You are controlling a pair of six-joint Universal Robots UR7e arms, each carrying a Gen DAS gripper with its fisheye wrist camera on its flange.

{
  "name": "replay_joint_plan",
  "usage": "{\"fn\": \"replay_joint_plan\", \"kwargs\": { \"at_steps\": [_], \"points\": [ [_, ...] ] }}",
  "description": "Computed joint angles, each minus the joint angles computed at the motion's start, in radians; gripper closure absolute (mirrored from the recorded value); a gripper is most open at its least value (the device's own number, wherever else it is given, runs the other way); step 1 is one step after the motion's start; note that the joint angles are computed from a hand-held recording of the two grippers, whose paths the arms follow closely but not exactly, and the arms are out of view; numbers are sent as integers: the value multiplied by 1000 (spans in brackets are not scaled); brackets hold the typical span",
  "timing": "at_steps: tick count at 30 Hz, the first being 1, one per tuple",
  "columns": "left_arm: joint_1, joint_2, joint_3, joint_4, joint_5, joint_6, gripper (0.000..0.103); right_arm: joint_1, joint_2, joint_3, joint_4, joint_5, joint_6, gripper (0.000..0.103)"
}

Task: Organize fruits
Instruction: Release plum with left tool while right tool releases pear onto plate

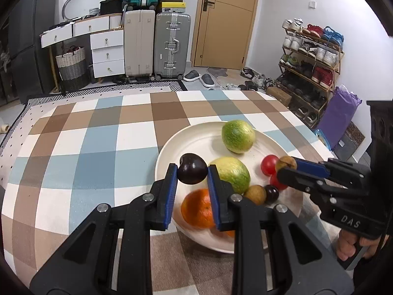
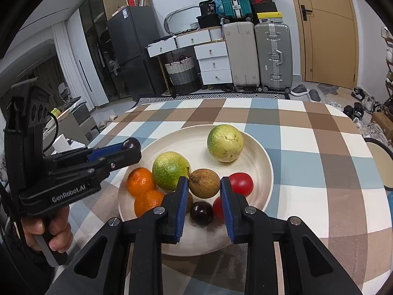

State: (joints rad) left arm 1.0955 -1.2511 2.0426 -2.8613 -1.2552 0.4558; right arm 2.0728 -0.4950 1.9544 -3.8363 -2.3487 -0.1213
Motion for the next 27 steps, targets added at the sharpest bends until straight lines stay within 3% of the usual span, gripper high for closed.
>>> {"fn": "replay_joint_plan", "kwargs": {
  "at_steps": [7, 15, 17, 19, 21, 23, 27],
  "points": [
    [6, 26, -6, -11, 18, 8, 81, -9, 5, -6, 15, 2, 10, 76],
    [7, 25, 0, -19, 18, 17, 81, 14, 30, -19, -61, -51, -53, 64],
    [5, 22, 5, -32, 23, 20, 81, 15, 38, -18, -95, -55, -74, 49],
    [7, 18, 6, -29, 18, 18, 81, 16, 37, -7, -136, -38, -80, 43],
    [8, 10, 9, -25, 14, 11, 79, 16, 36, -1, -162, -30, -86, 31],
    [8, 0, 15, -27, 12, 4, 67, 17, 37, 6, -184, -28, -87, 21],
    [10, -25, 32, -38, 4, -11, 45, 17, 29, 20, -166, -33, -67, 15]
  ]
}}
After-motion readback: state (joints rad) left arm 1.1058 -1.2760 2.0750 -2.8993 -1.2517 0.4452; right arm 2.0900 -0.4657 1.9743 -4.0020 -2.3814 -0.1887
